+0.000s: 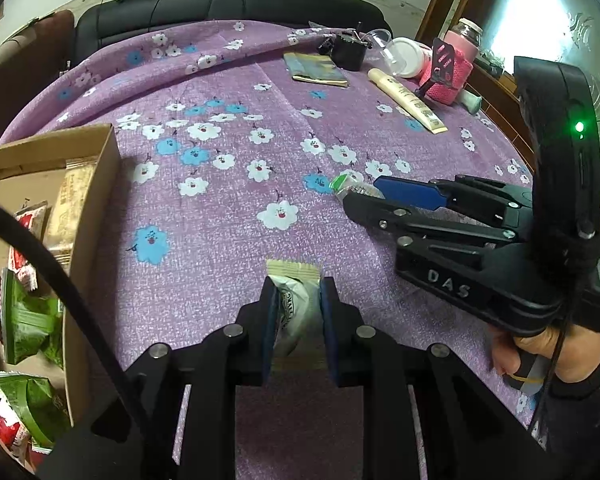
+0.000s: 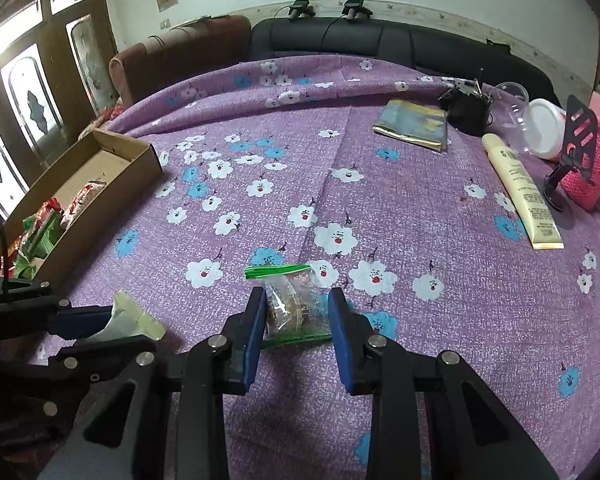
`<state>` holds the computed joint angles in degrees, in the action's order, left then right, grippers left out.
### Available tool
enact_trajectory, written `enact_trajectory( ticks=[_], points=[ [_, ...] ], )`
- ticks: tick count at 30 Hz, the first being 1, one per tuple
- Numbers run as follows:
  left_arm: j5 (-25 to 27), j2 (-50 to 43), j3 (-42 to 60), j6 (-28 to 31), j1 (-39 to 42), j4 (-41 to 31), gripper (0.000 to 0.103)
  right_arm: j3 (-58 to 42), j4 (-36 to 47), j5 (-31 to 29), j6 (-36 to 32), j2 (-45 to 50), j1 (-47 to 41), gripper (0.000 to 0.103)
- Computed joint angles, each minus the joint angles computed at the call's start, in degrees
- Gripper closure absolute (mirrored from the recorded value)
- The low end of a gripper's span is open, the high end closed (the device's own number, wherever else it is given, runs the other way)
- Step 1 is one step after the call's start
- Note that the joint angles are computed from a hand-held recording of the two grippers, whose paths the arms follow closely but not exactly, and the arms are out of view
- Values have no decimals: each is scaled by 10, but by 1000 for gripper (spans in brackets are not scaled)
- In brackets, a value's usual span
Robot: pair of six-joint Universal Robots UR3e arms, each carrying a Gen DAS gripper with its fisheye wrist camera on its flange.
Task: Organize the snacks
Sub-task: 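Grasp the clear zip bag with the right tool while the left tool grasps a white-gold packet, then carry the white-gold packet and clear zip bag over the tray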
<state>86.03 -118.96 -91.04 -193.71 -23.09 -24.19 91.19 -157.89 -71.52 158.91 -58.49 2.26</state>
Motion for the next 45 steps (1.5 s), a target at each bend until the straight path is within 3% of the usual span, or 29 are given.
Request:
enact_trajectory(
  ticks=[2, 9, 19, 31, 45],
  points=[
    [-1, 2, -3, 0, -1, 1, 81, -5, 4, -12, -8, 5, 8, 69],
    [3, 13, -18, 0, -2, 8, 81, -5, 6, -9, 18, 1, 15, 75],
    [25, 63, -64, -8, -16, 20, 80, 158, -52, 50, 61, -132, -5, 75],
    [107, 189, -173, -30, -38, 46, 80, 286, -75, 71, 119, -271, 15, 76],
    [124, 355, -315, -27, 18, 56, 80, 266, -89, 38, 166, -277, 112, 76]
  ],
)
